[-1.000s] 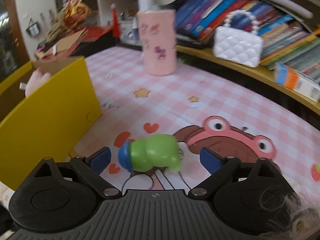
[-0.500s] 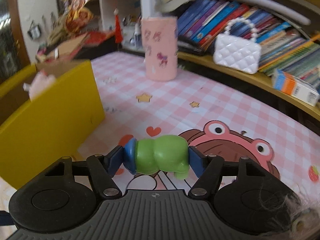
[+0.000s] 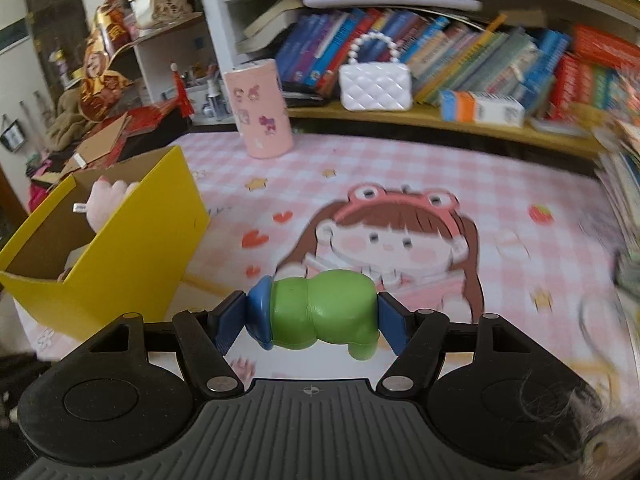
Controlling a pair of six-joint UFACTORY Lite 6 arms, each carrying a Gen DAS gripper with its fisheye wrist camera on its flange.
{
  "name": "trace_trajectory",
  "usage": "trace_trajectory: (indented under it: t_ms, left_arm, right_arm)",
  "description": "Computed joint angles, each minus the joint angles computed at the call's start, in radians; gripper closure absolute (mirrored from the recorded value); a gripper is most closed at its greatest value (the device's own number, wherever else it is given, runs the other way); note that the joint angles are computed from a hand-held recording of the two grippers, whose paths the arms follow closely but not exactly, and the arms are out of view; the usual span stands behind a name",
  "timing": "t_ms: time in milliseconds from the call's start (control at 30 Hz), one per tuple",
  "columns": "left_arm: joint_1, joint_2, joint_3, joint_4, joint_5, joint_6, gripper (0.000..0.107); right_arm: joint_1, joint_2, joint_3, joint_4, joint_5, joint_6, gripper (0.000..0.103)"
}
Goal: Organize objects
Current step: 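Carry the staple box and green-blue toy with both tools over the yellow box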
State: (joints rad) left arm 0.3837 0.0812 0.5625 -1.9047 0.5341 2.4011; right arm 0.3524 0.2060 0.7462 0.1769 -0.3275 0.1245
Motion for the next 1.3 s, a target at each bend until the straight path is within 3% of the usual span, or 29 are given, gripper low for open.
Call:
trace_trajectory:
  t_ms: [133, 233, 567, 967, 1300]
  left_arm:
    - [0.154, -0.008, 0.008, 0.192, 0.073, -0.065, 0.051]
    - [0.284, 0.004, 0.026, 0.322, 0.126, -0.105, 0.051]
    - [0.635, 0.142, 0.19, 0.585, 0.274, -0.182, 0.051]
    - [0.859, 0.349, 0.464, 0.743, 0.371, -0.161, 0.051]
    - [0.834, 0.418, 0.623, 0.73, 0.46, -0.241, 0.051]
  right_arm:
    - [0.145, -0.091, -0.102, 0.362, -0.01, -0.199, 0.036]
    - [0.247, -0.095, -0.112, 0.528, -0.01, -0.284, 0.036]
    - [0.575, 0.003, 0.014, 1.047, -0.079, -0.589, 0.036]
    - [0.824, 0.26, 0.297, 1.242, -0.182, -0.58, 0.036]
    - [0.828, 0.322, 0.492, 1.405, -0.265, -0.844, 0.036]
